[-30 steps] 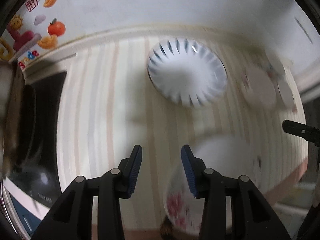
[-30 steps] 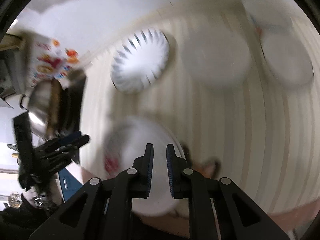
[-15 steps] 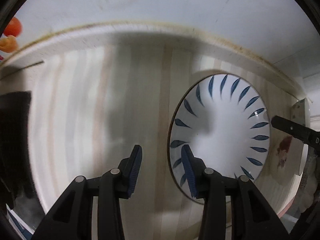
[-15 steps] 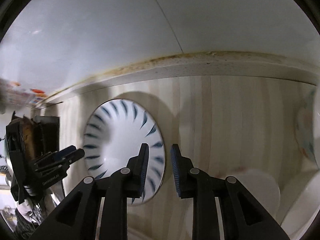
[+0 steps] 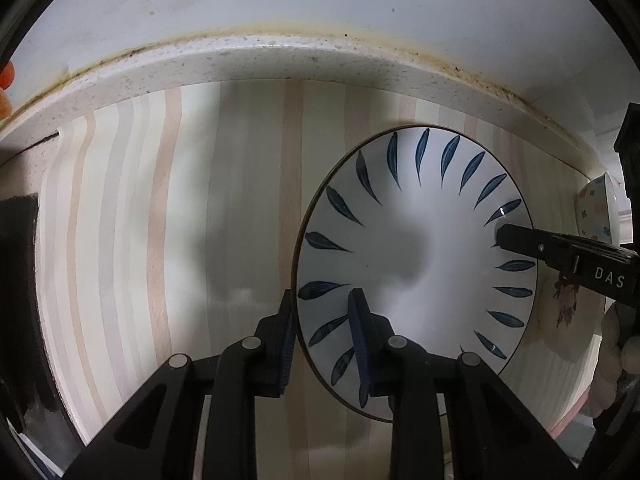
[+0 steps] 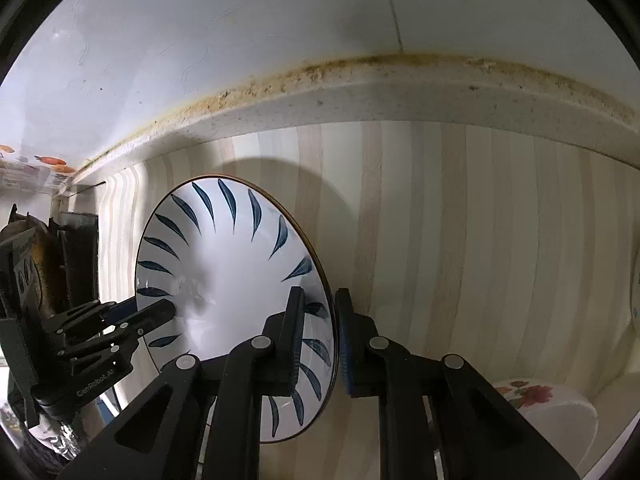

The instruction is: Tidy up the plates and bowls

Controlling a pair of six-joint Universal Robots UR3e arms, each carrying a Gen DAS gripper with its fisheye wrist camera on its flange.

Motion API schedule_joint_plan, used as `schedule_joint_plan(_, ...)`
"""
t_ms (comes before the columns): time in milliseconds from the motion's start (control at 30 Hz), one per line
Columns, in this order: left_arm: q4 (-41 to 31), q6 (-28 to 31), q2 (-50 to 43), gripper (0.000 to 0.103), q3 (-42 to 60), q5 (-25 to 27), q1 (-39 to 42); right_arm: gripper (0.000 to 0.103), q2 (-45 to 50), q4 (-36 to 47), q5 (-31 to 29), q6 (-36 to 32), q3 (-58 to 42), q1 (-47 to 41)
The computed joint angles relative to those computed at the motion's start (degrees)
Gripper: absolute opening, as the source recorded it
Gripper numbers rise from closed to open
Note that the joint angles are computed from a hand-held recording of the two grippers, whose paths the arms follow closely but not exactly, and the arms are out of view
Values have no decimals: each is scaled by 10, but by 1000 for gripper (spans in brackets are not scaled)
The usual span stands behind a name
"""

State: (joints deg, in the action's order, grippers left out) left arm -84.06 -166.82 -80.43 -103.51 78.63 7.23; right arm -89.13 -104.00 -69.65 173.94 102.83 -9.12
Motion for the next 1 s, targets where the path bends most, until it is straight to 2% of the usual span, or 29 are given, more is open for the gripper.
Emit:
schedule_joint_plan(200,-30,-17,0,23,40,0,-19,17,-5,-5,-3,9,0,17)
schedule_joint_plan(300,-58,-3,29,23,48,-4,-8,17,-10,-7,-3,25,-4,32)
schedule_joint_plan(600,-194,44,120,23,115,-16,28,17,-99,96,5,12,-44,37)
schedule_joint_plan(733,-284,80,181,23,146,-21,61,17,-165,157,16,9,-47,35)
schedule_joint_plan(800,-304,82,200,23,153,-19,61,17,-206,195,21,2,-43,27)
schedule_joint_plan(900,-400,141,269,23,170,-26,118,17,-281,264,38,-19,-31,8)
schedule_joint_plan(1000,-490,219,326,23,185,-32,186,17,-375,369,57,-61,-19,-32)
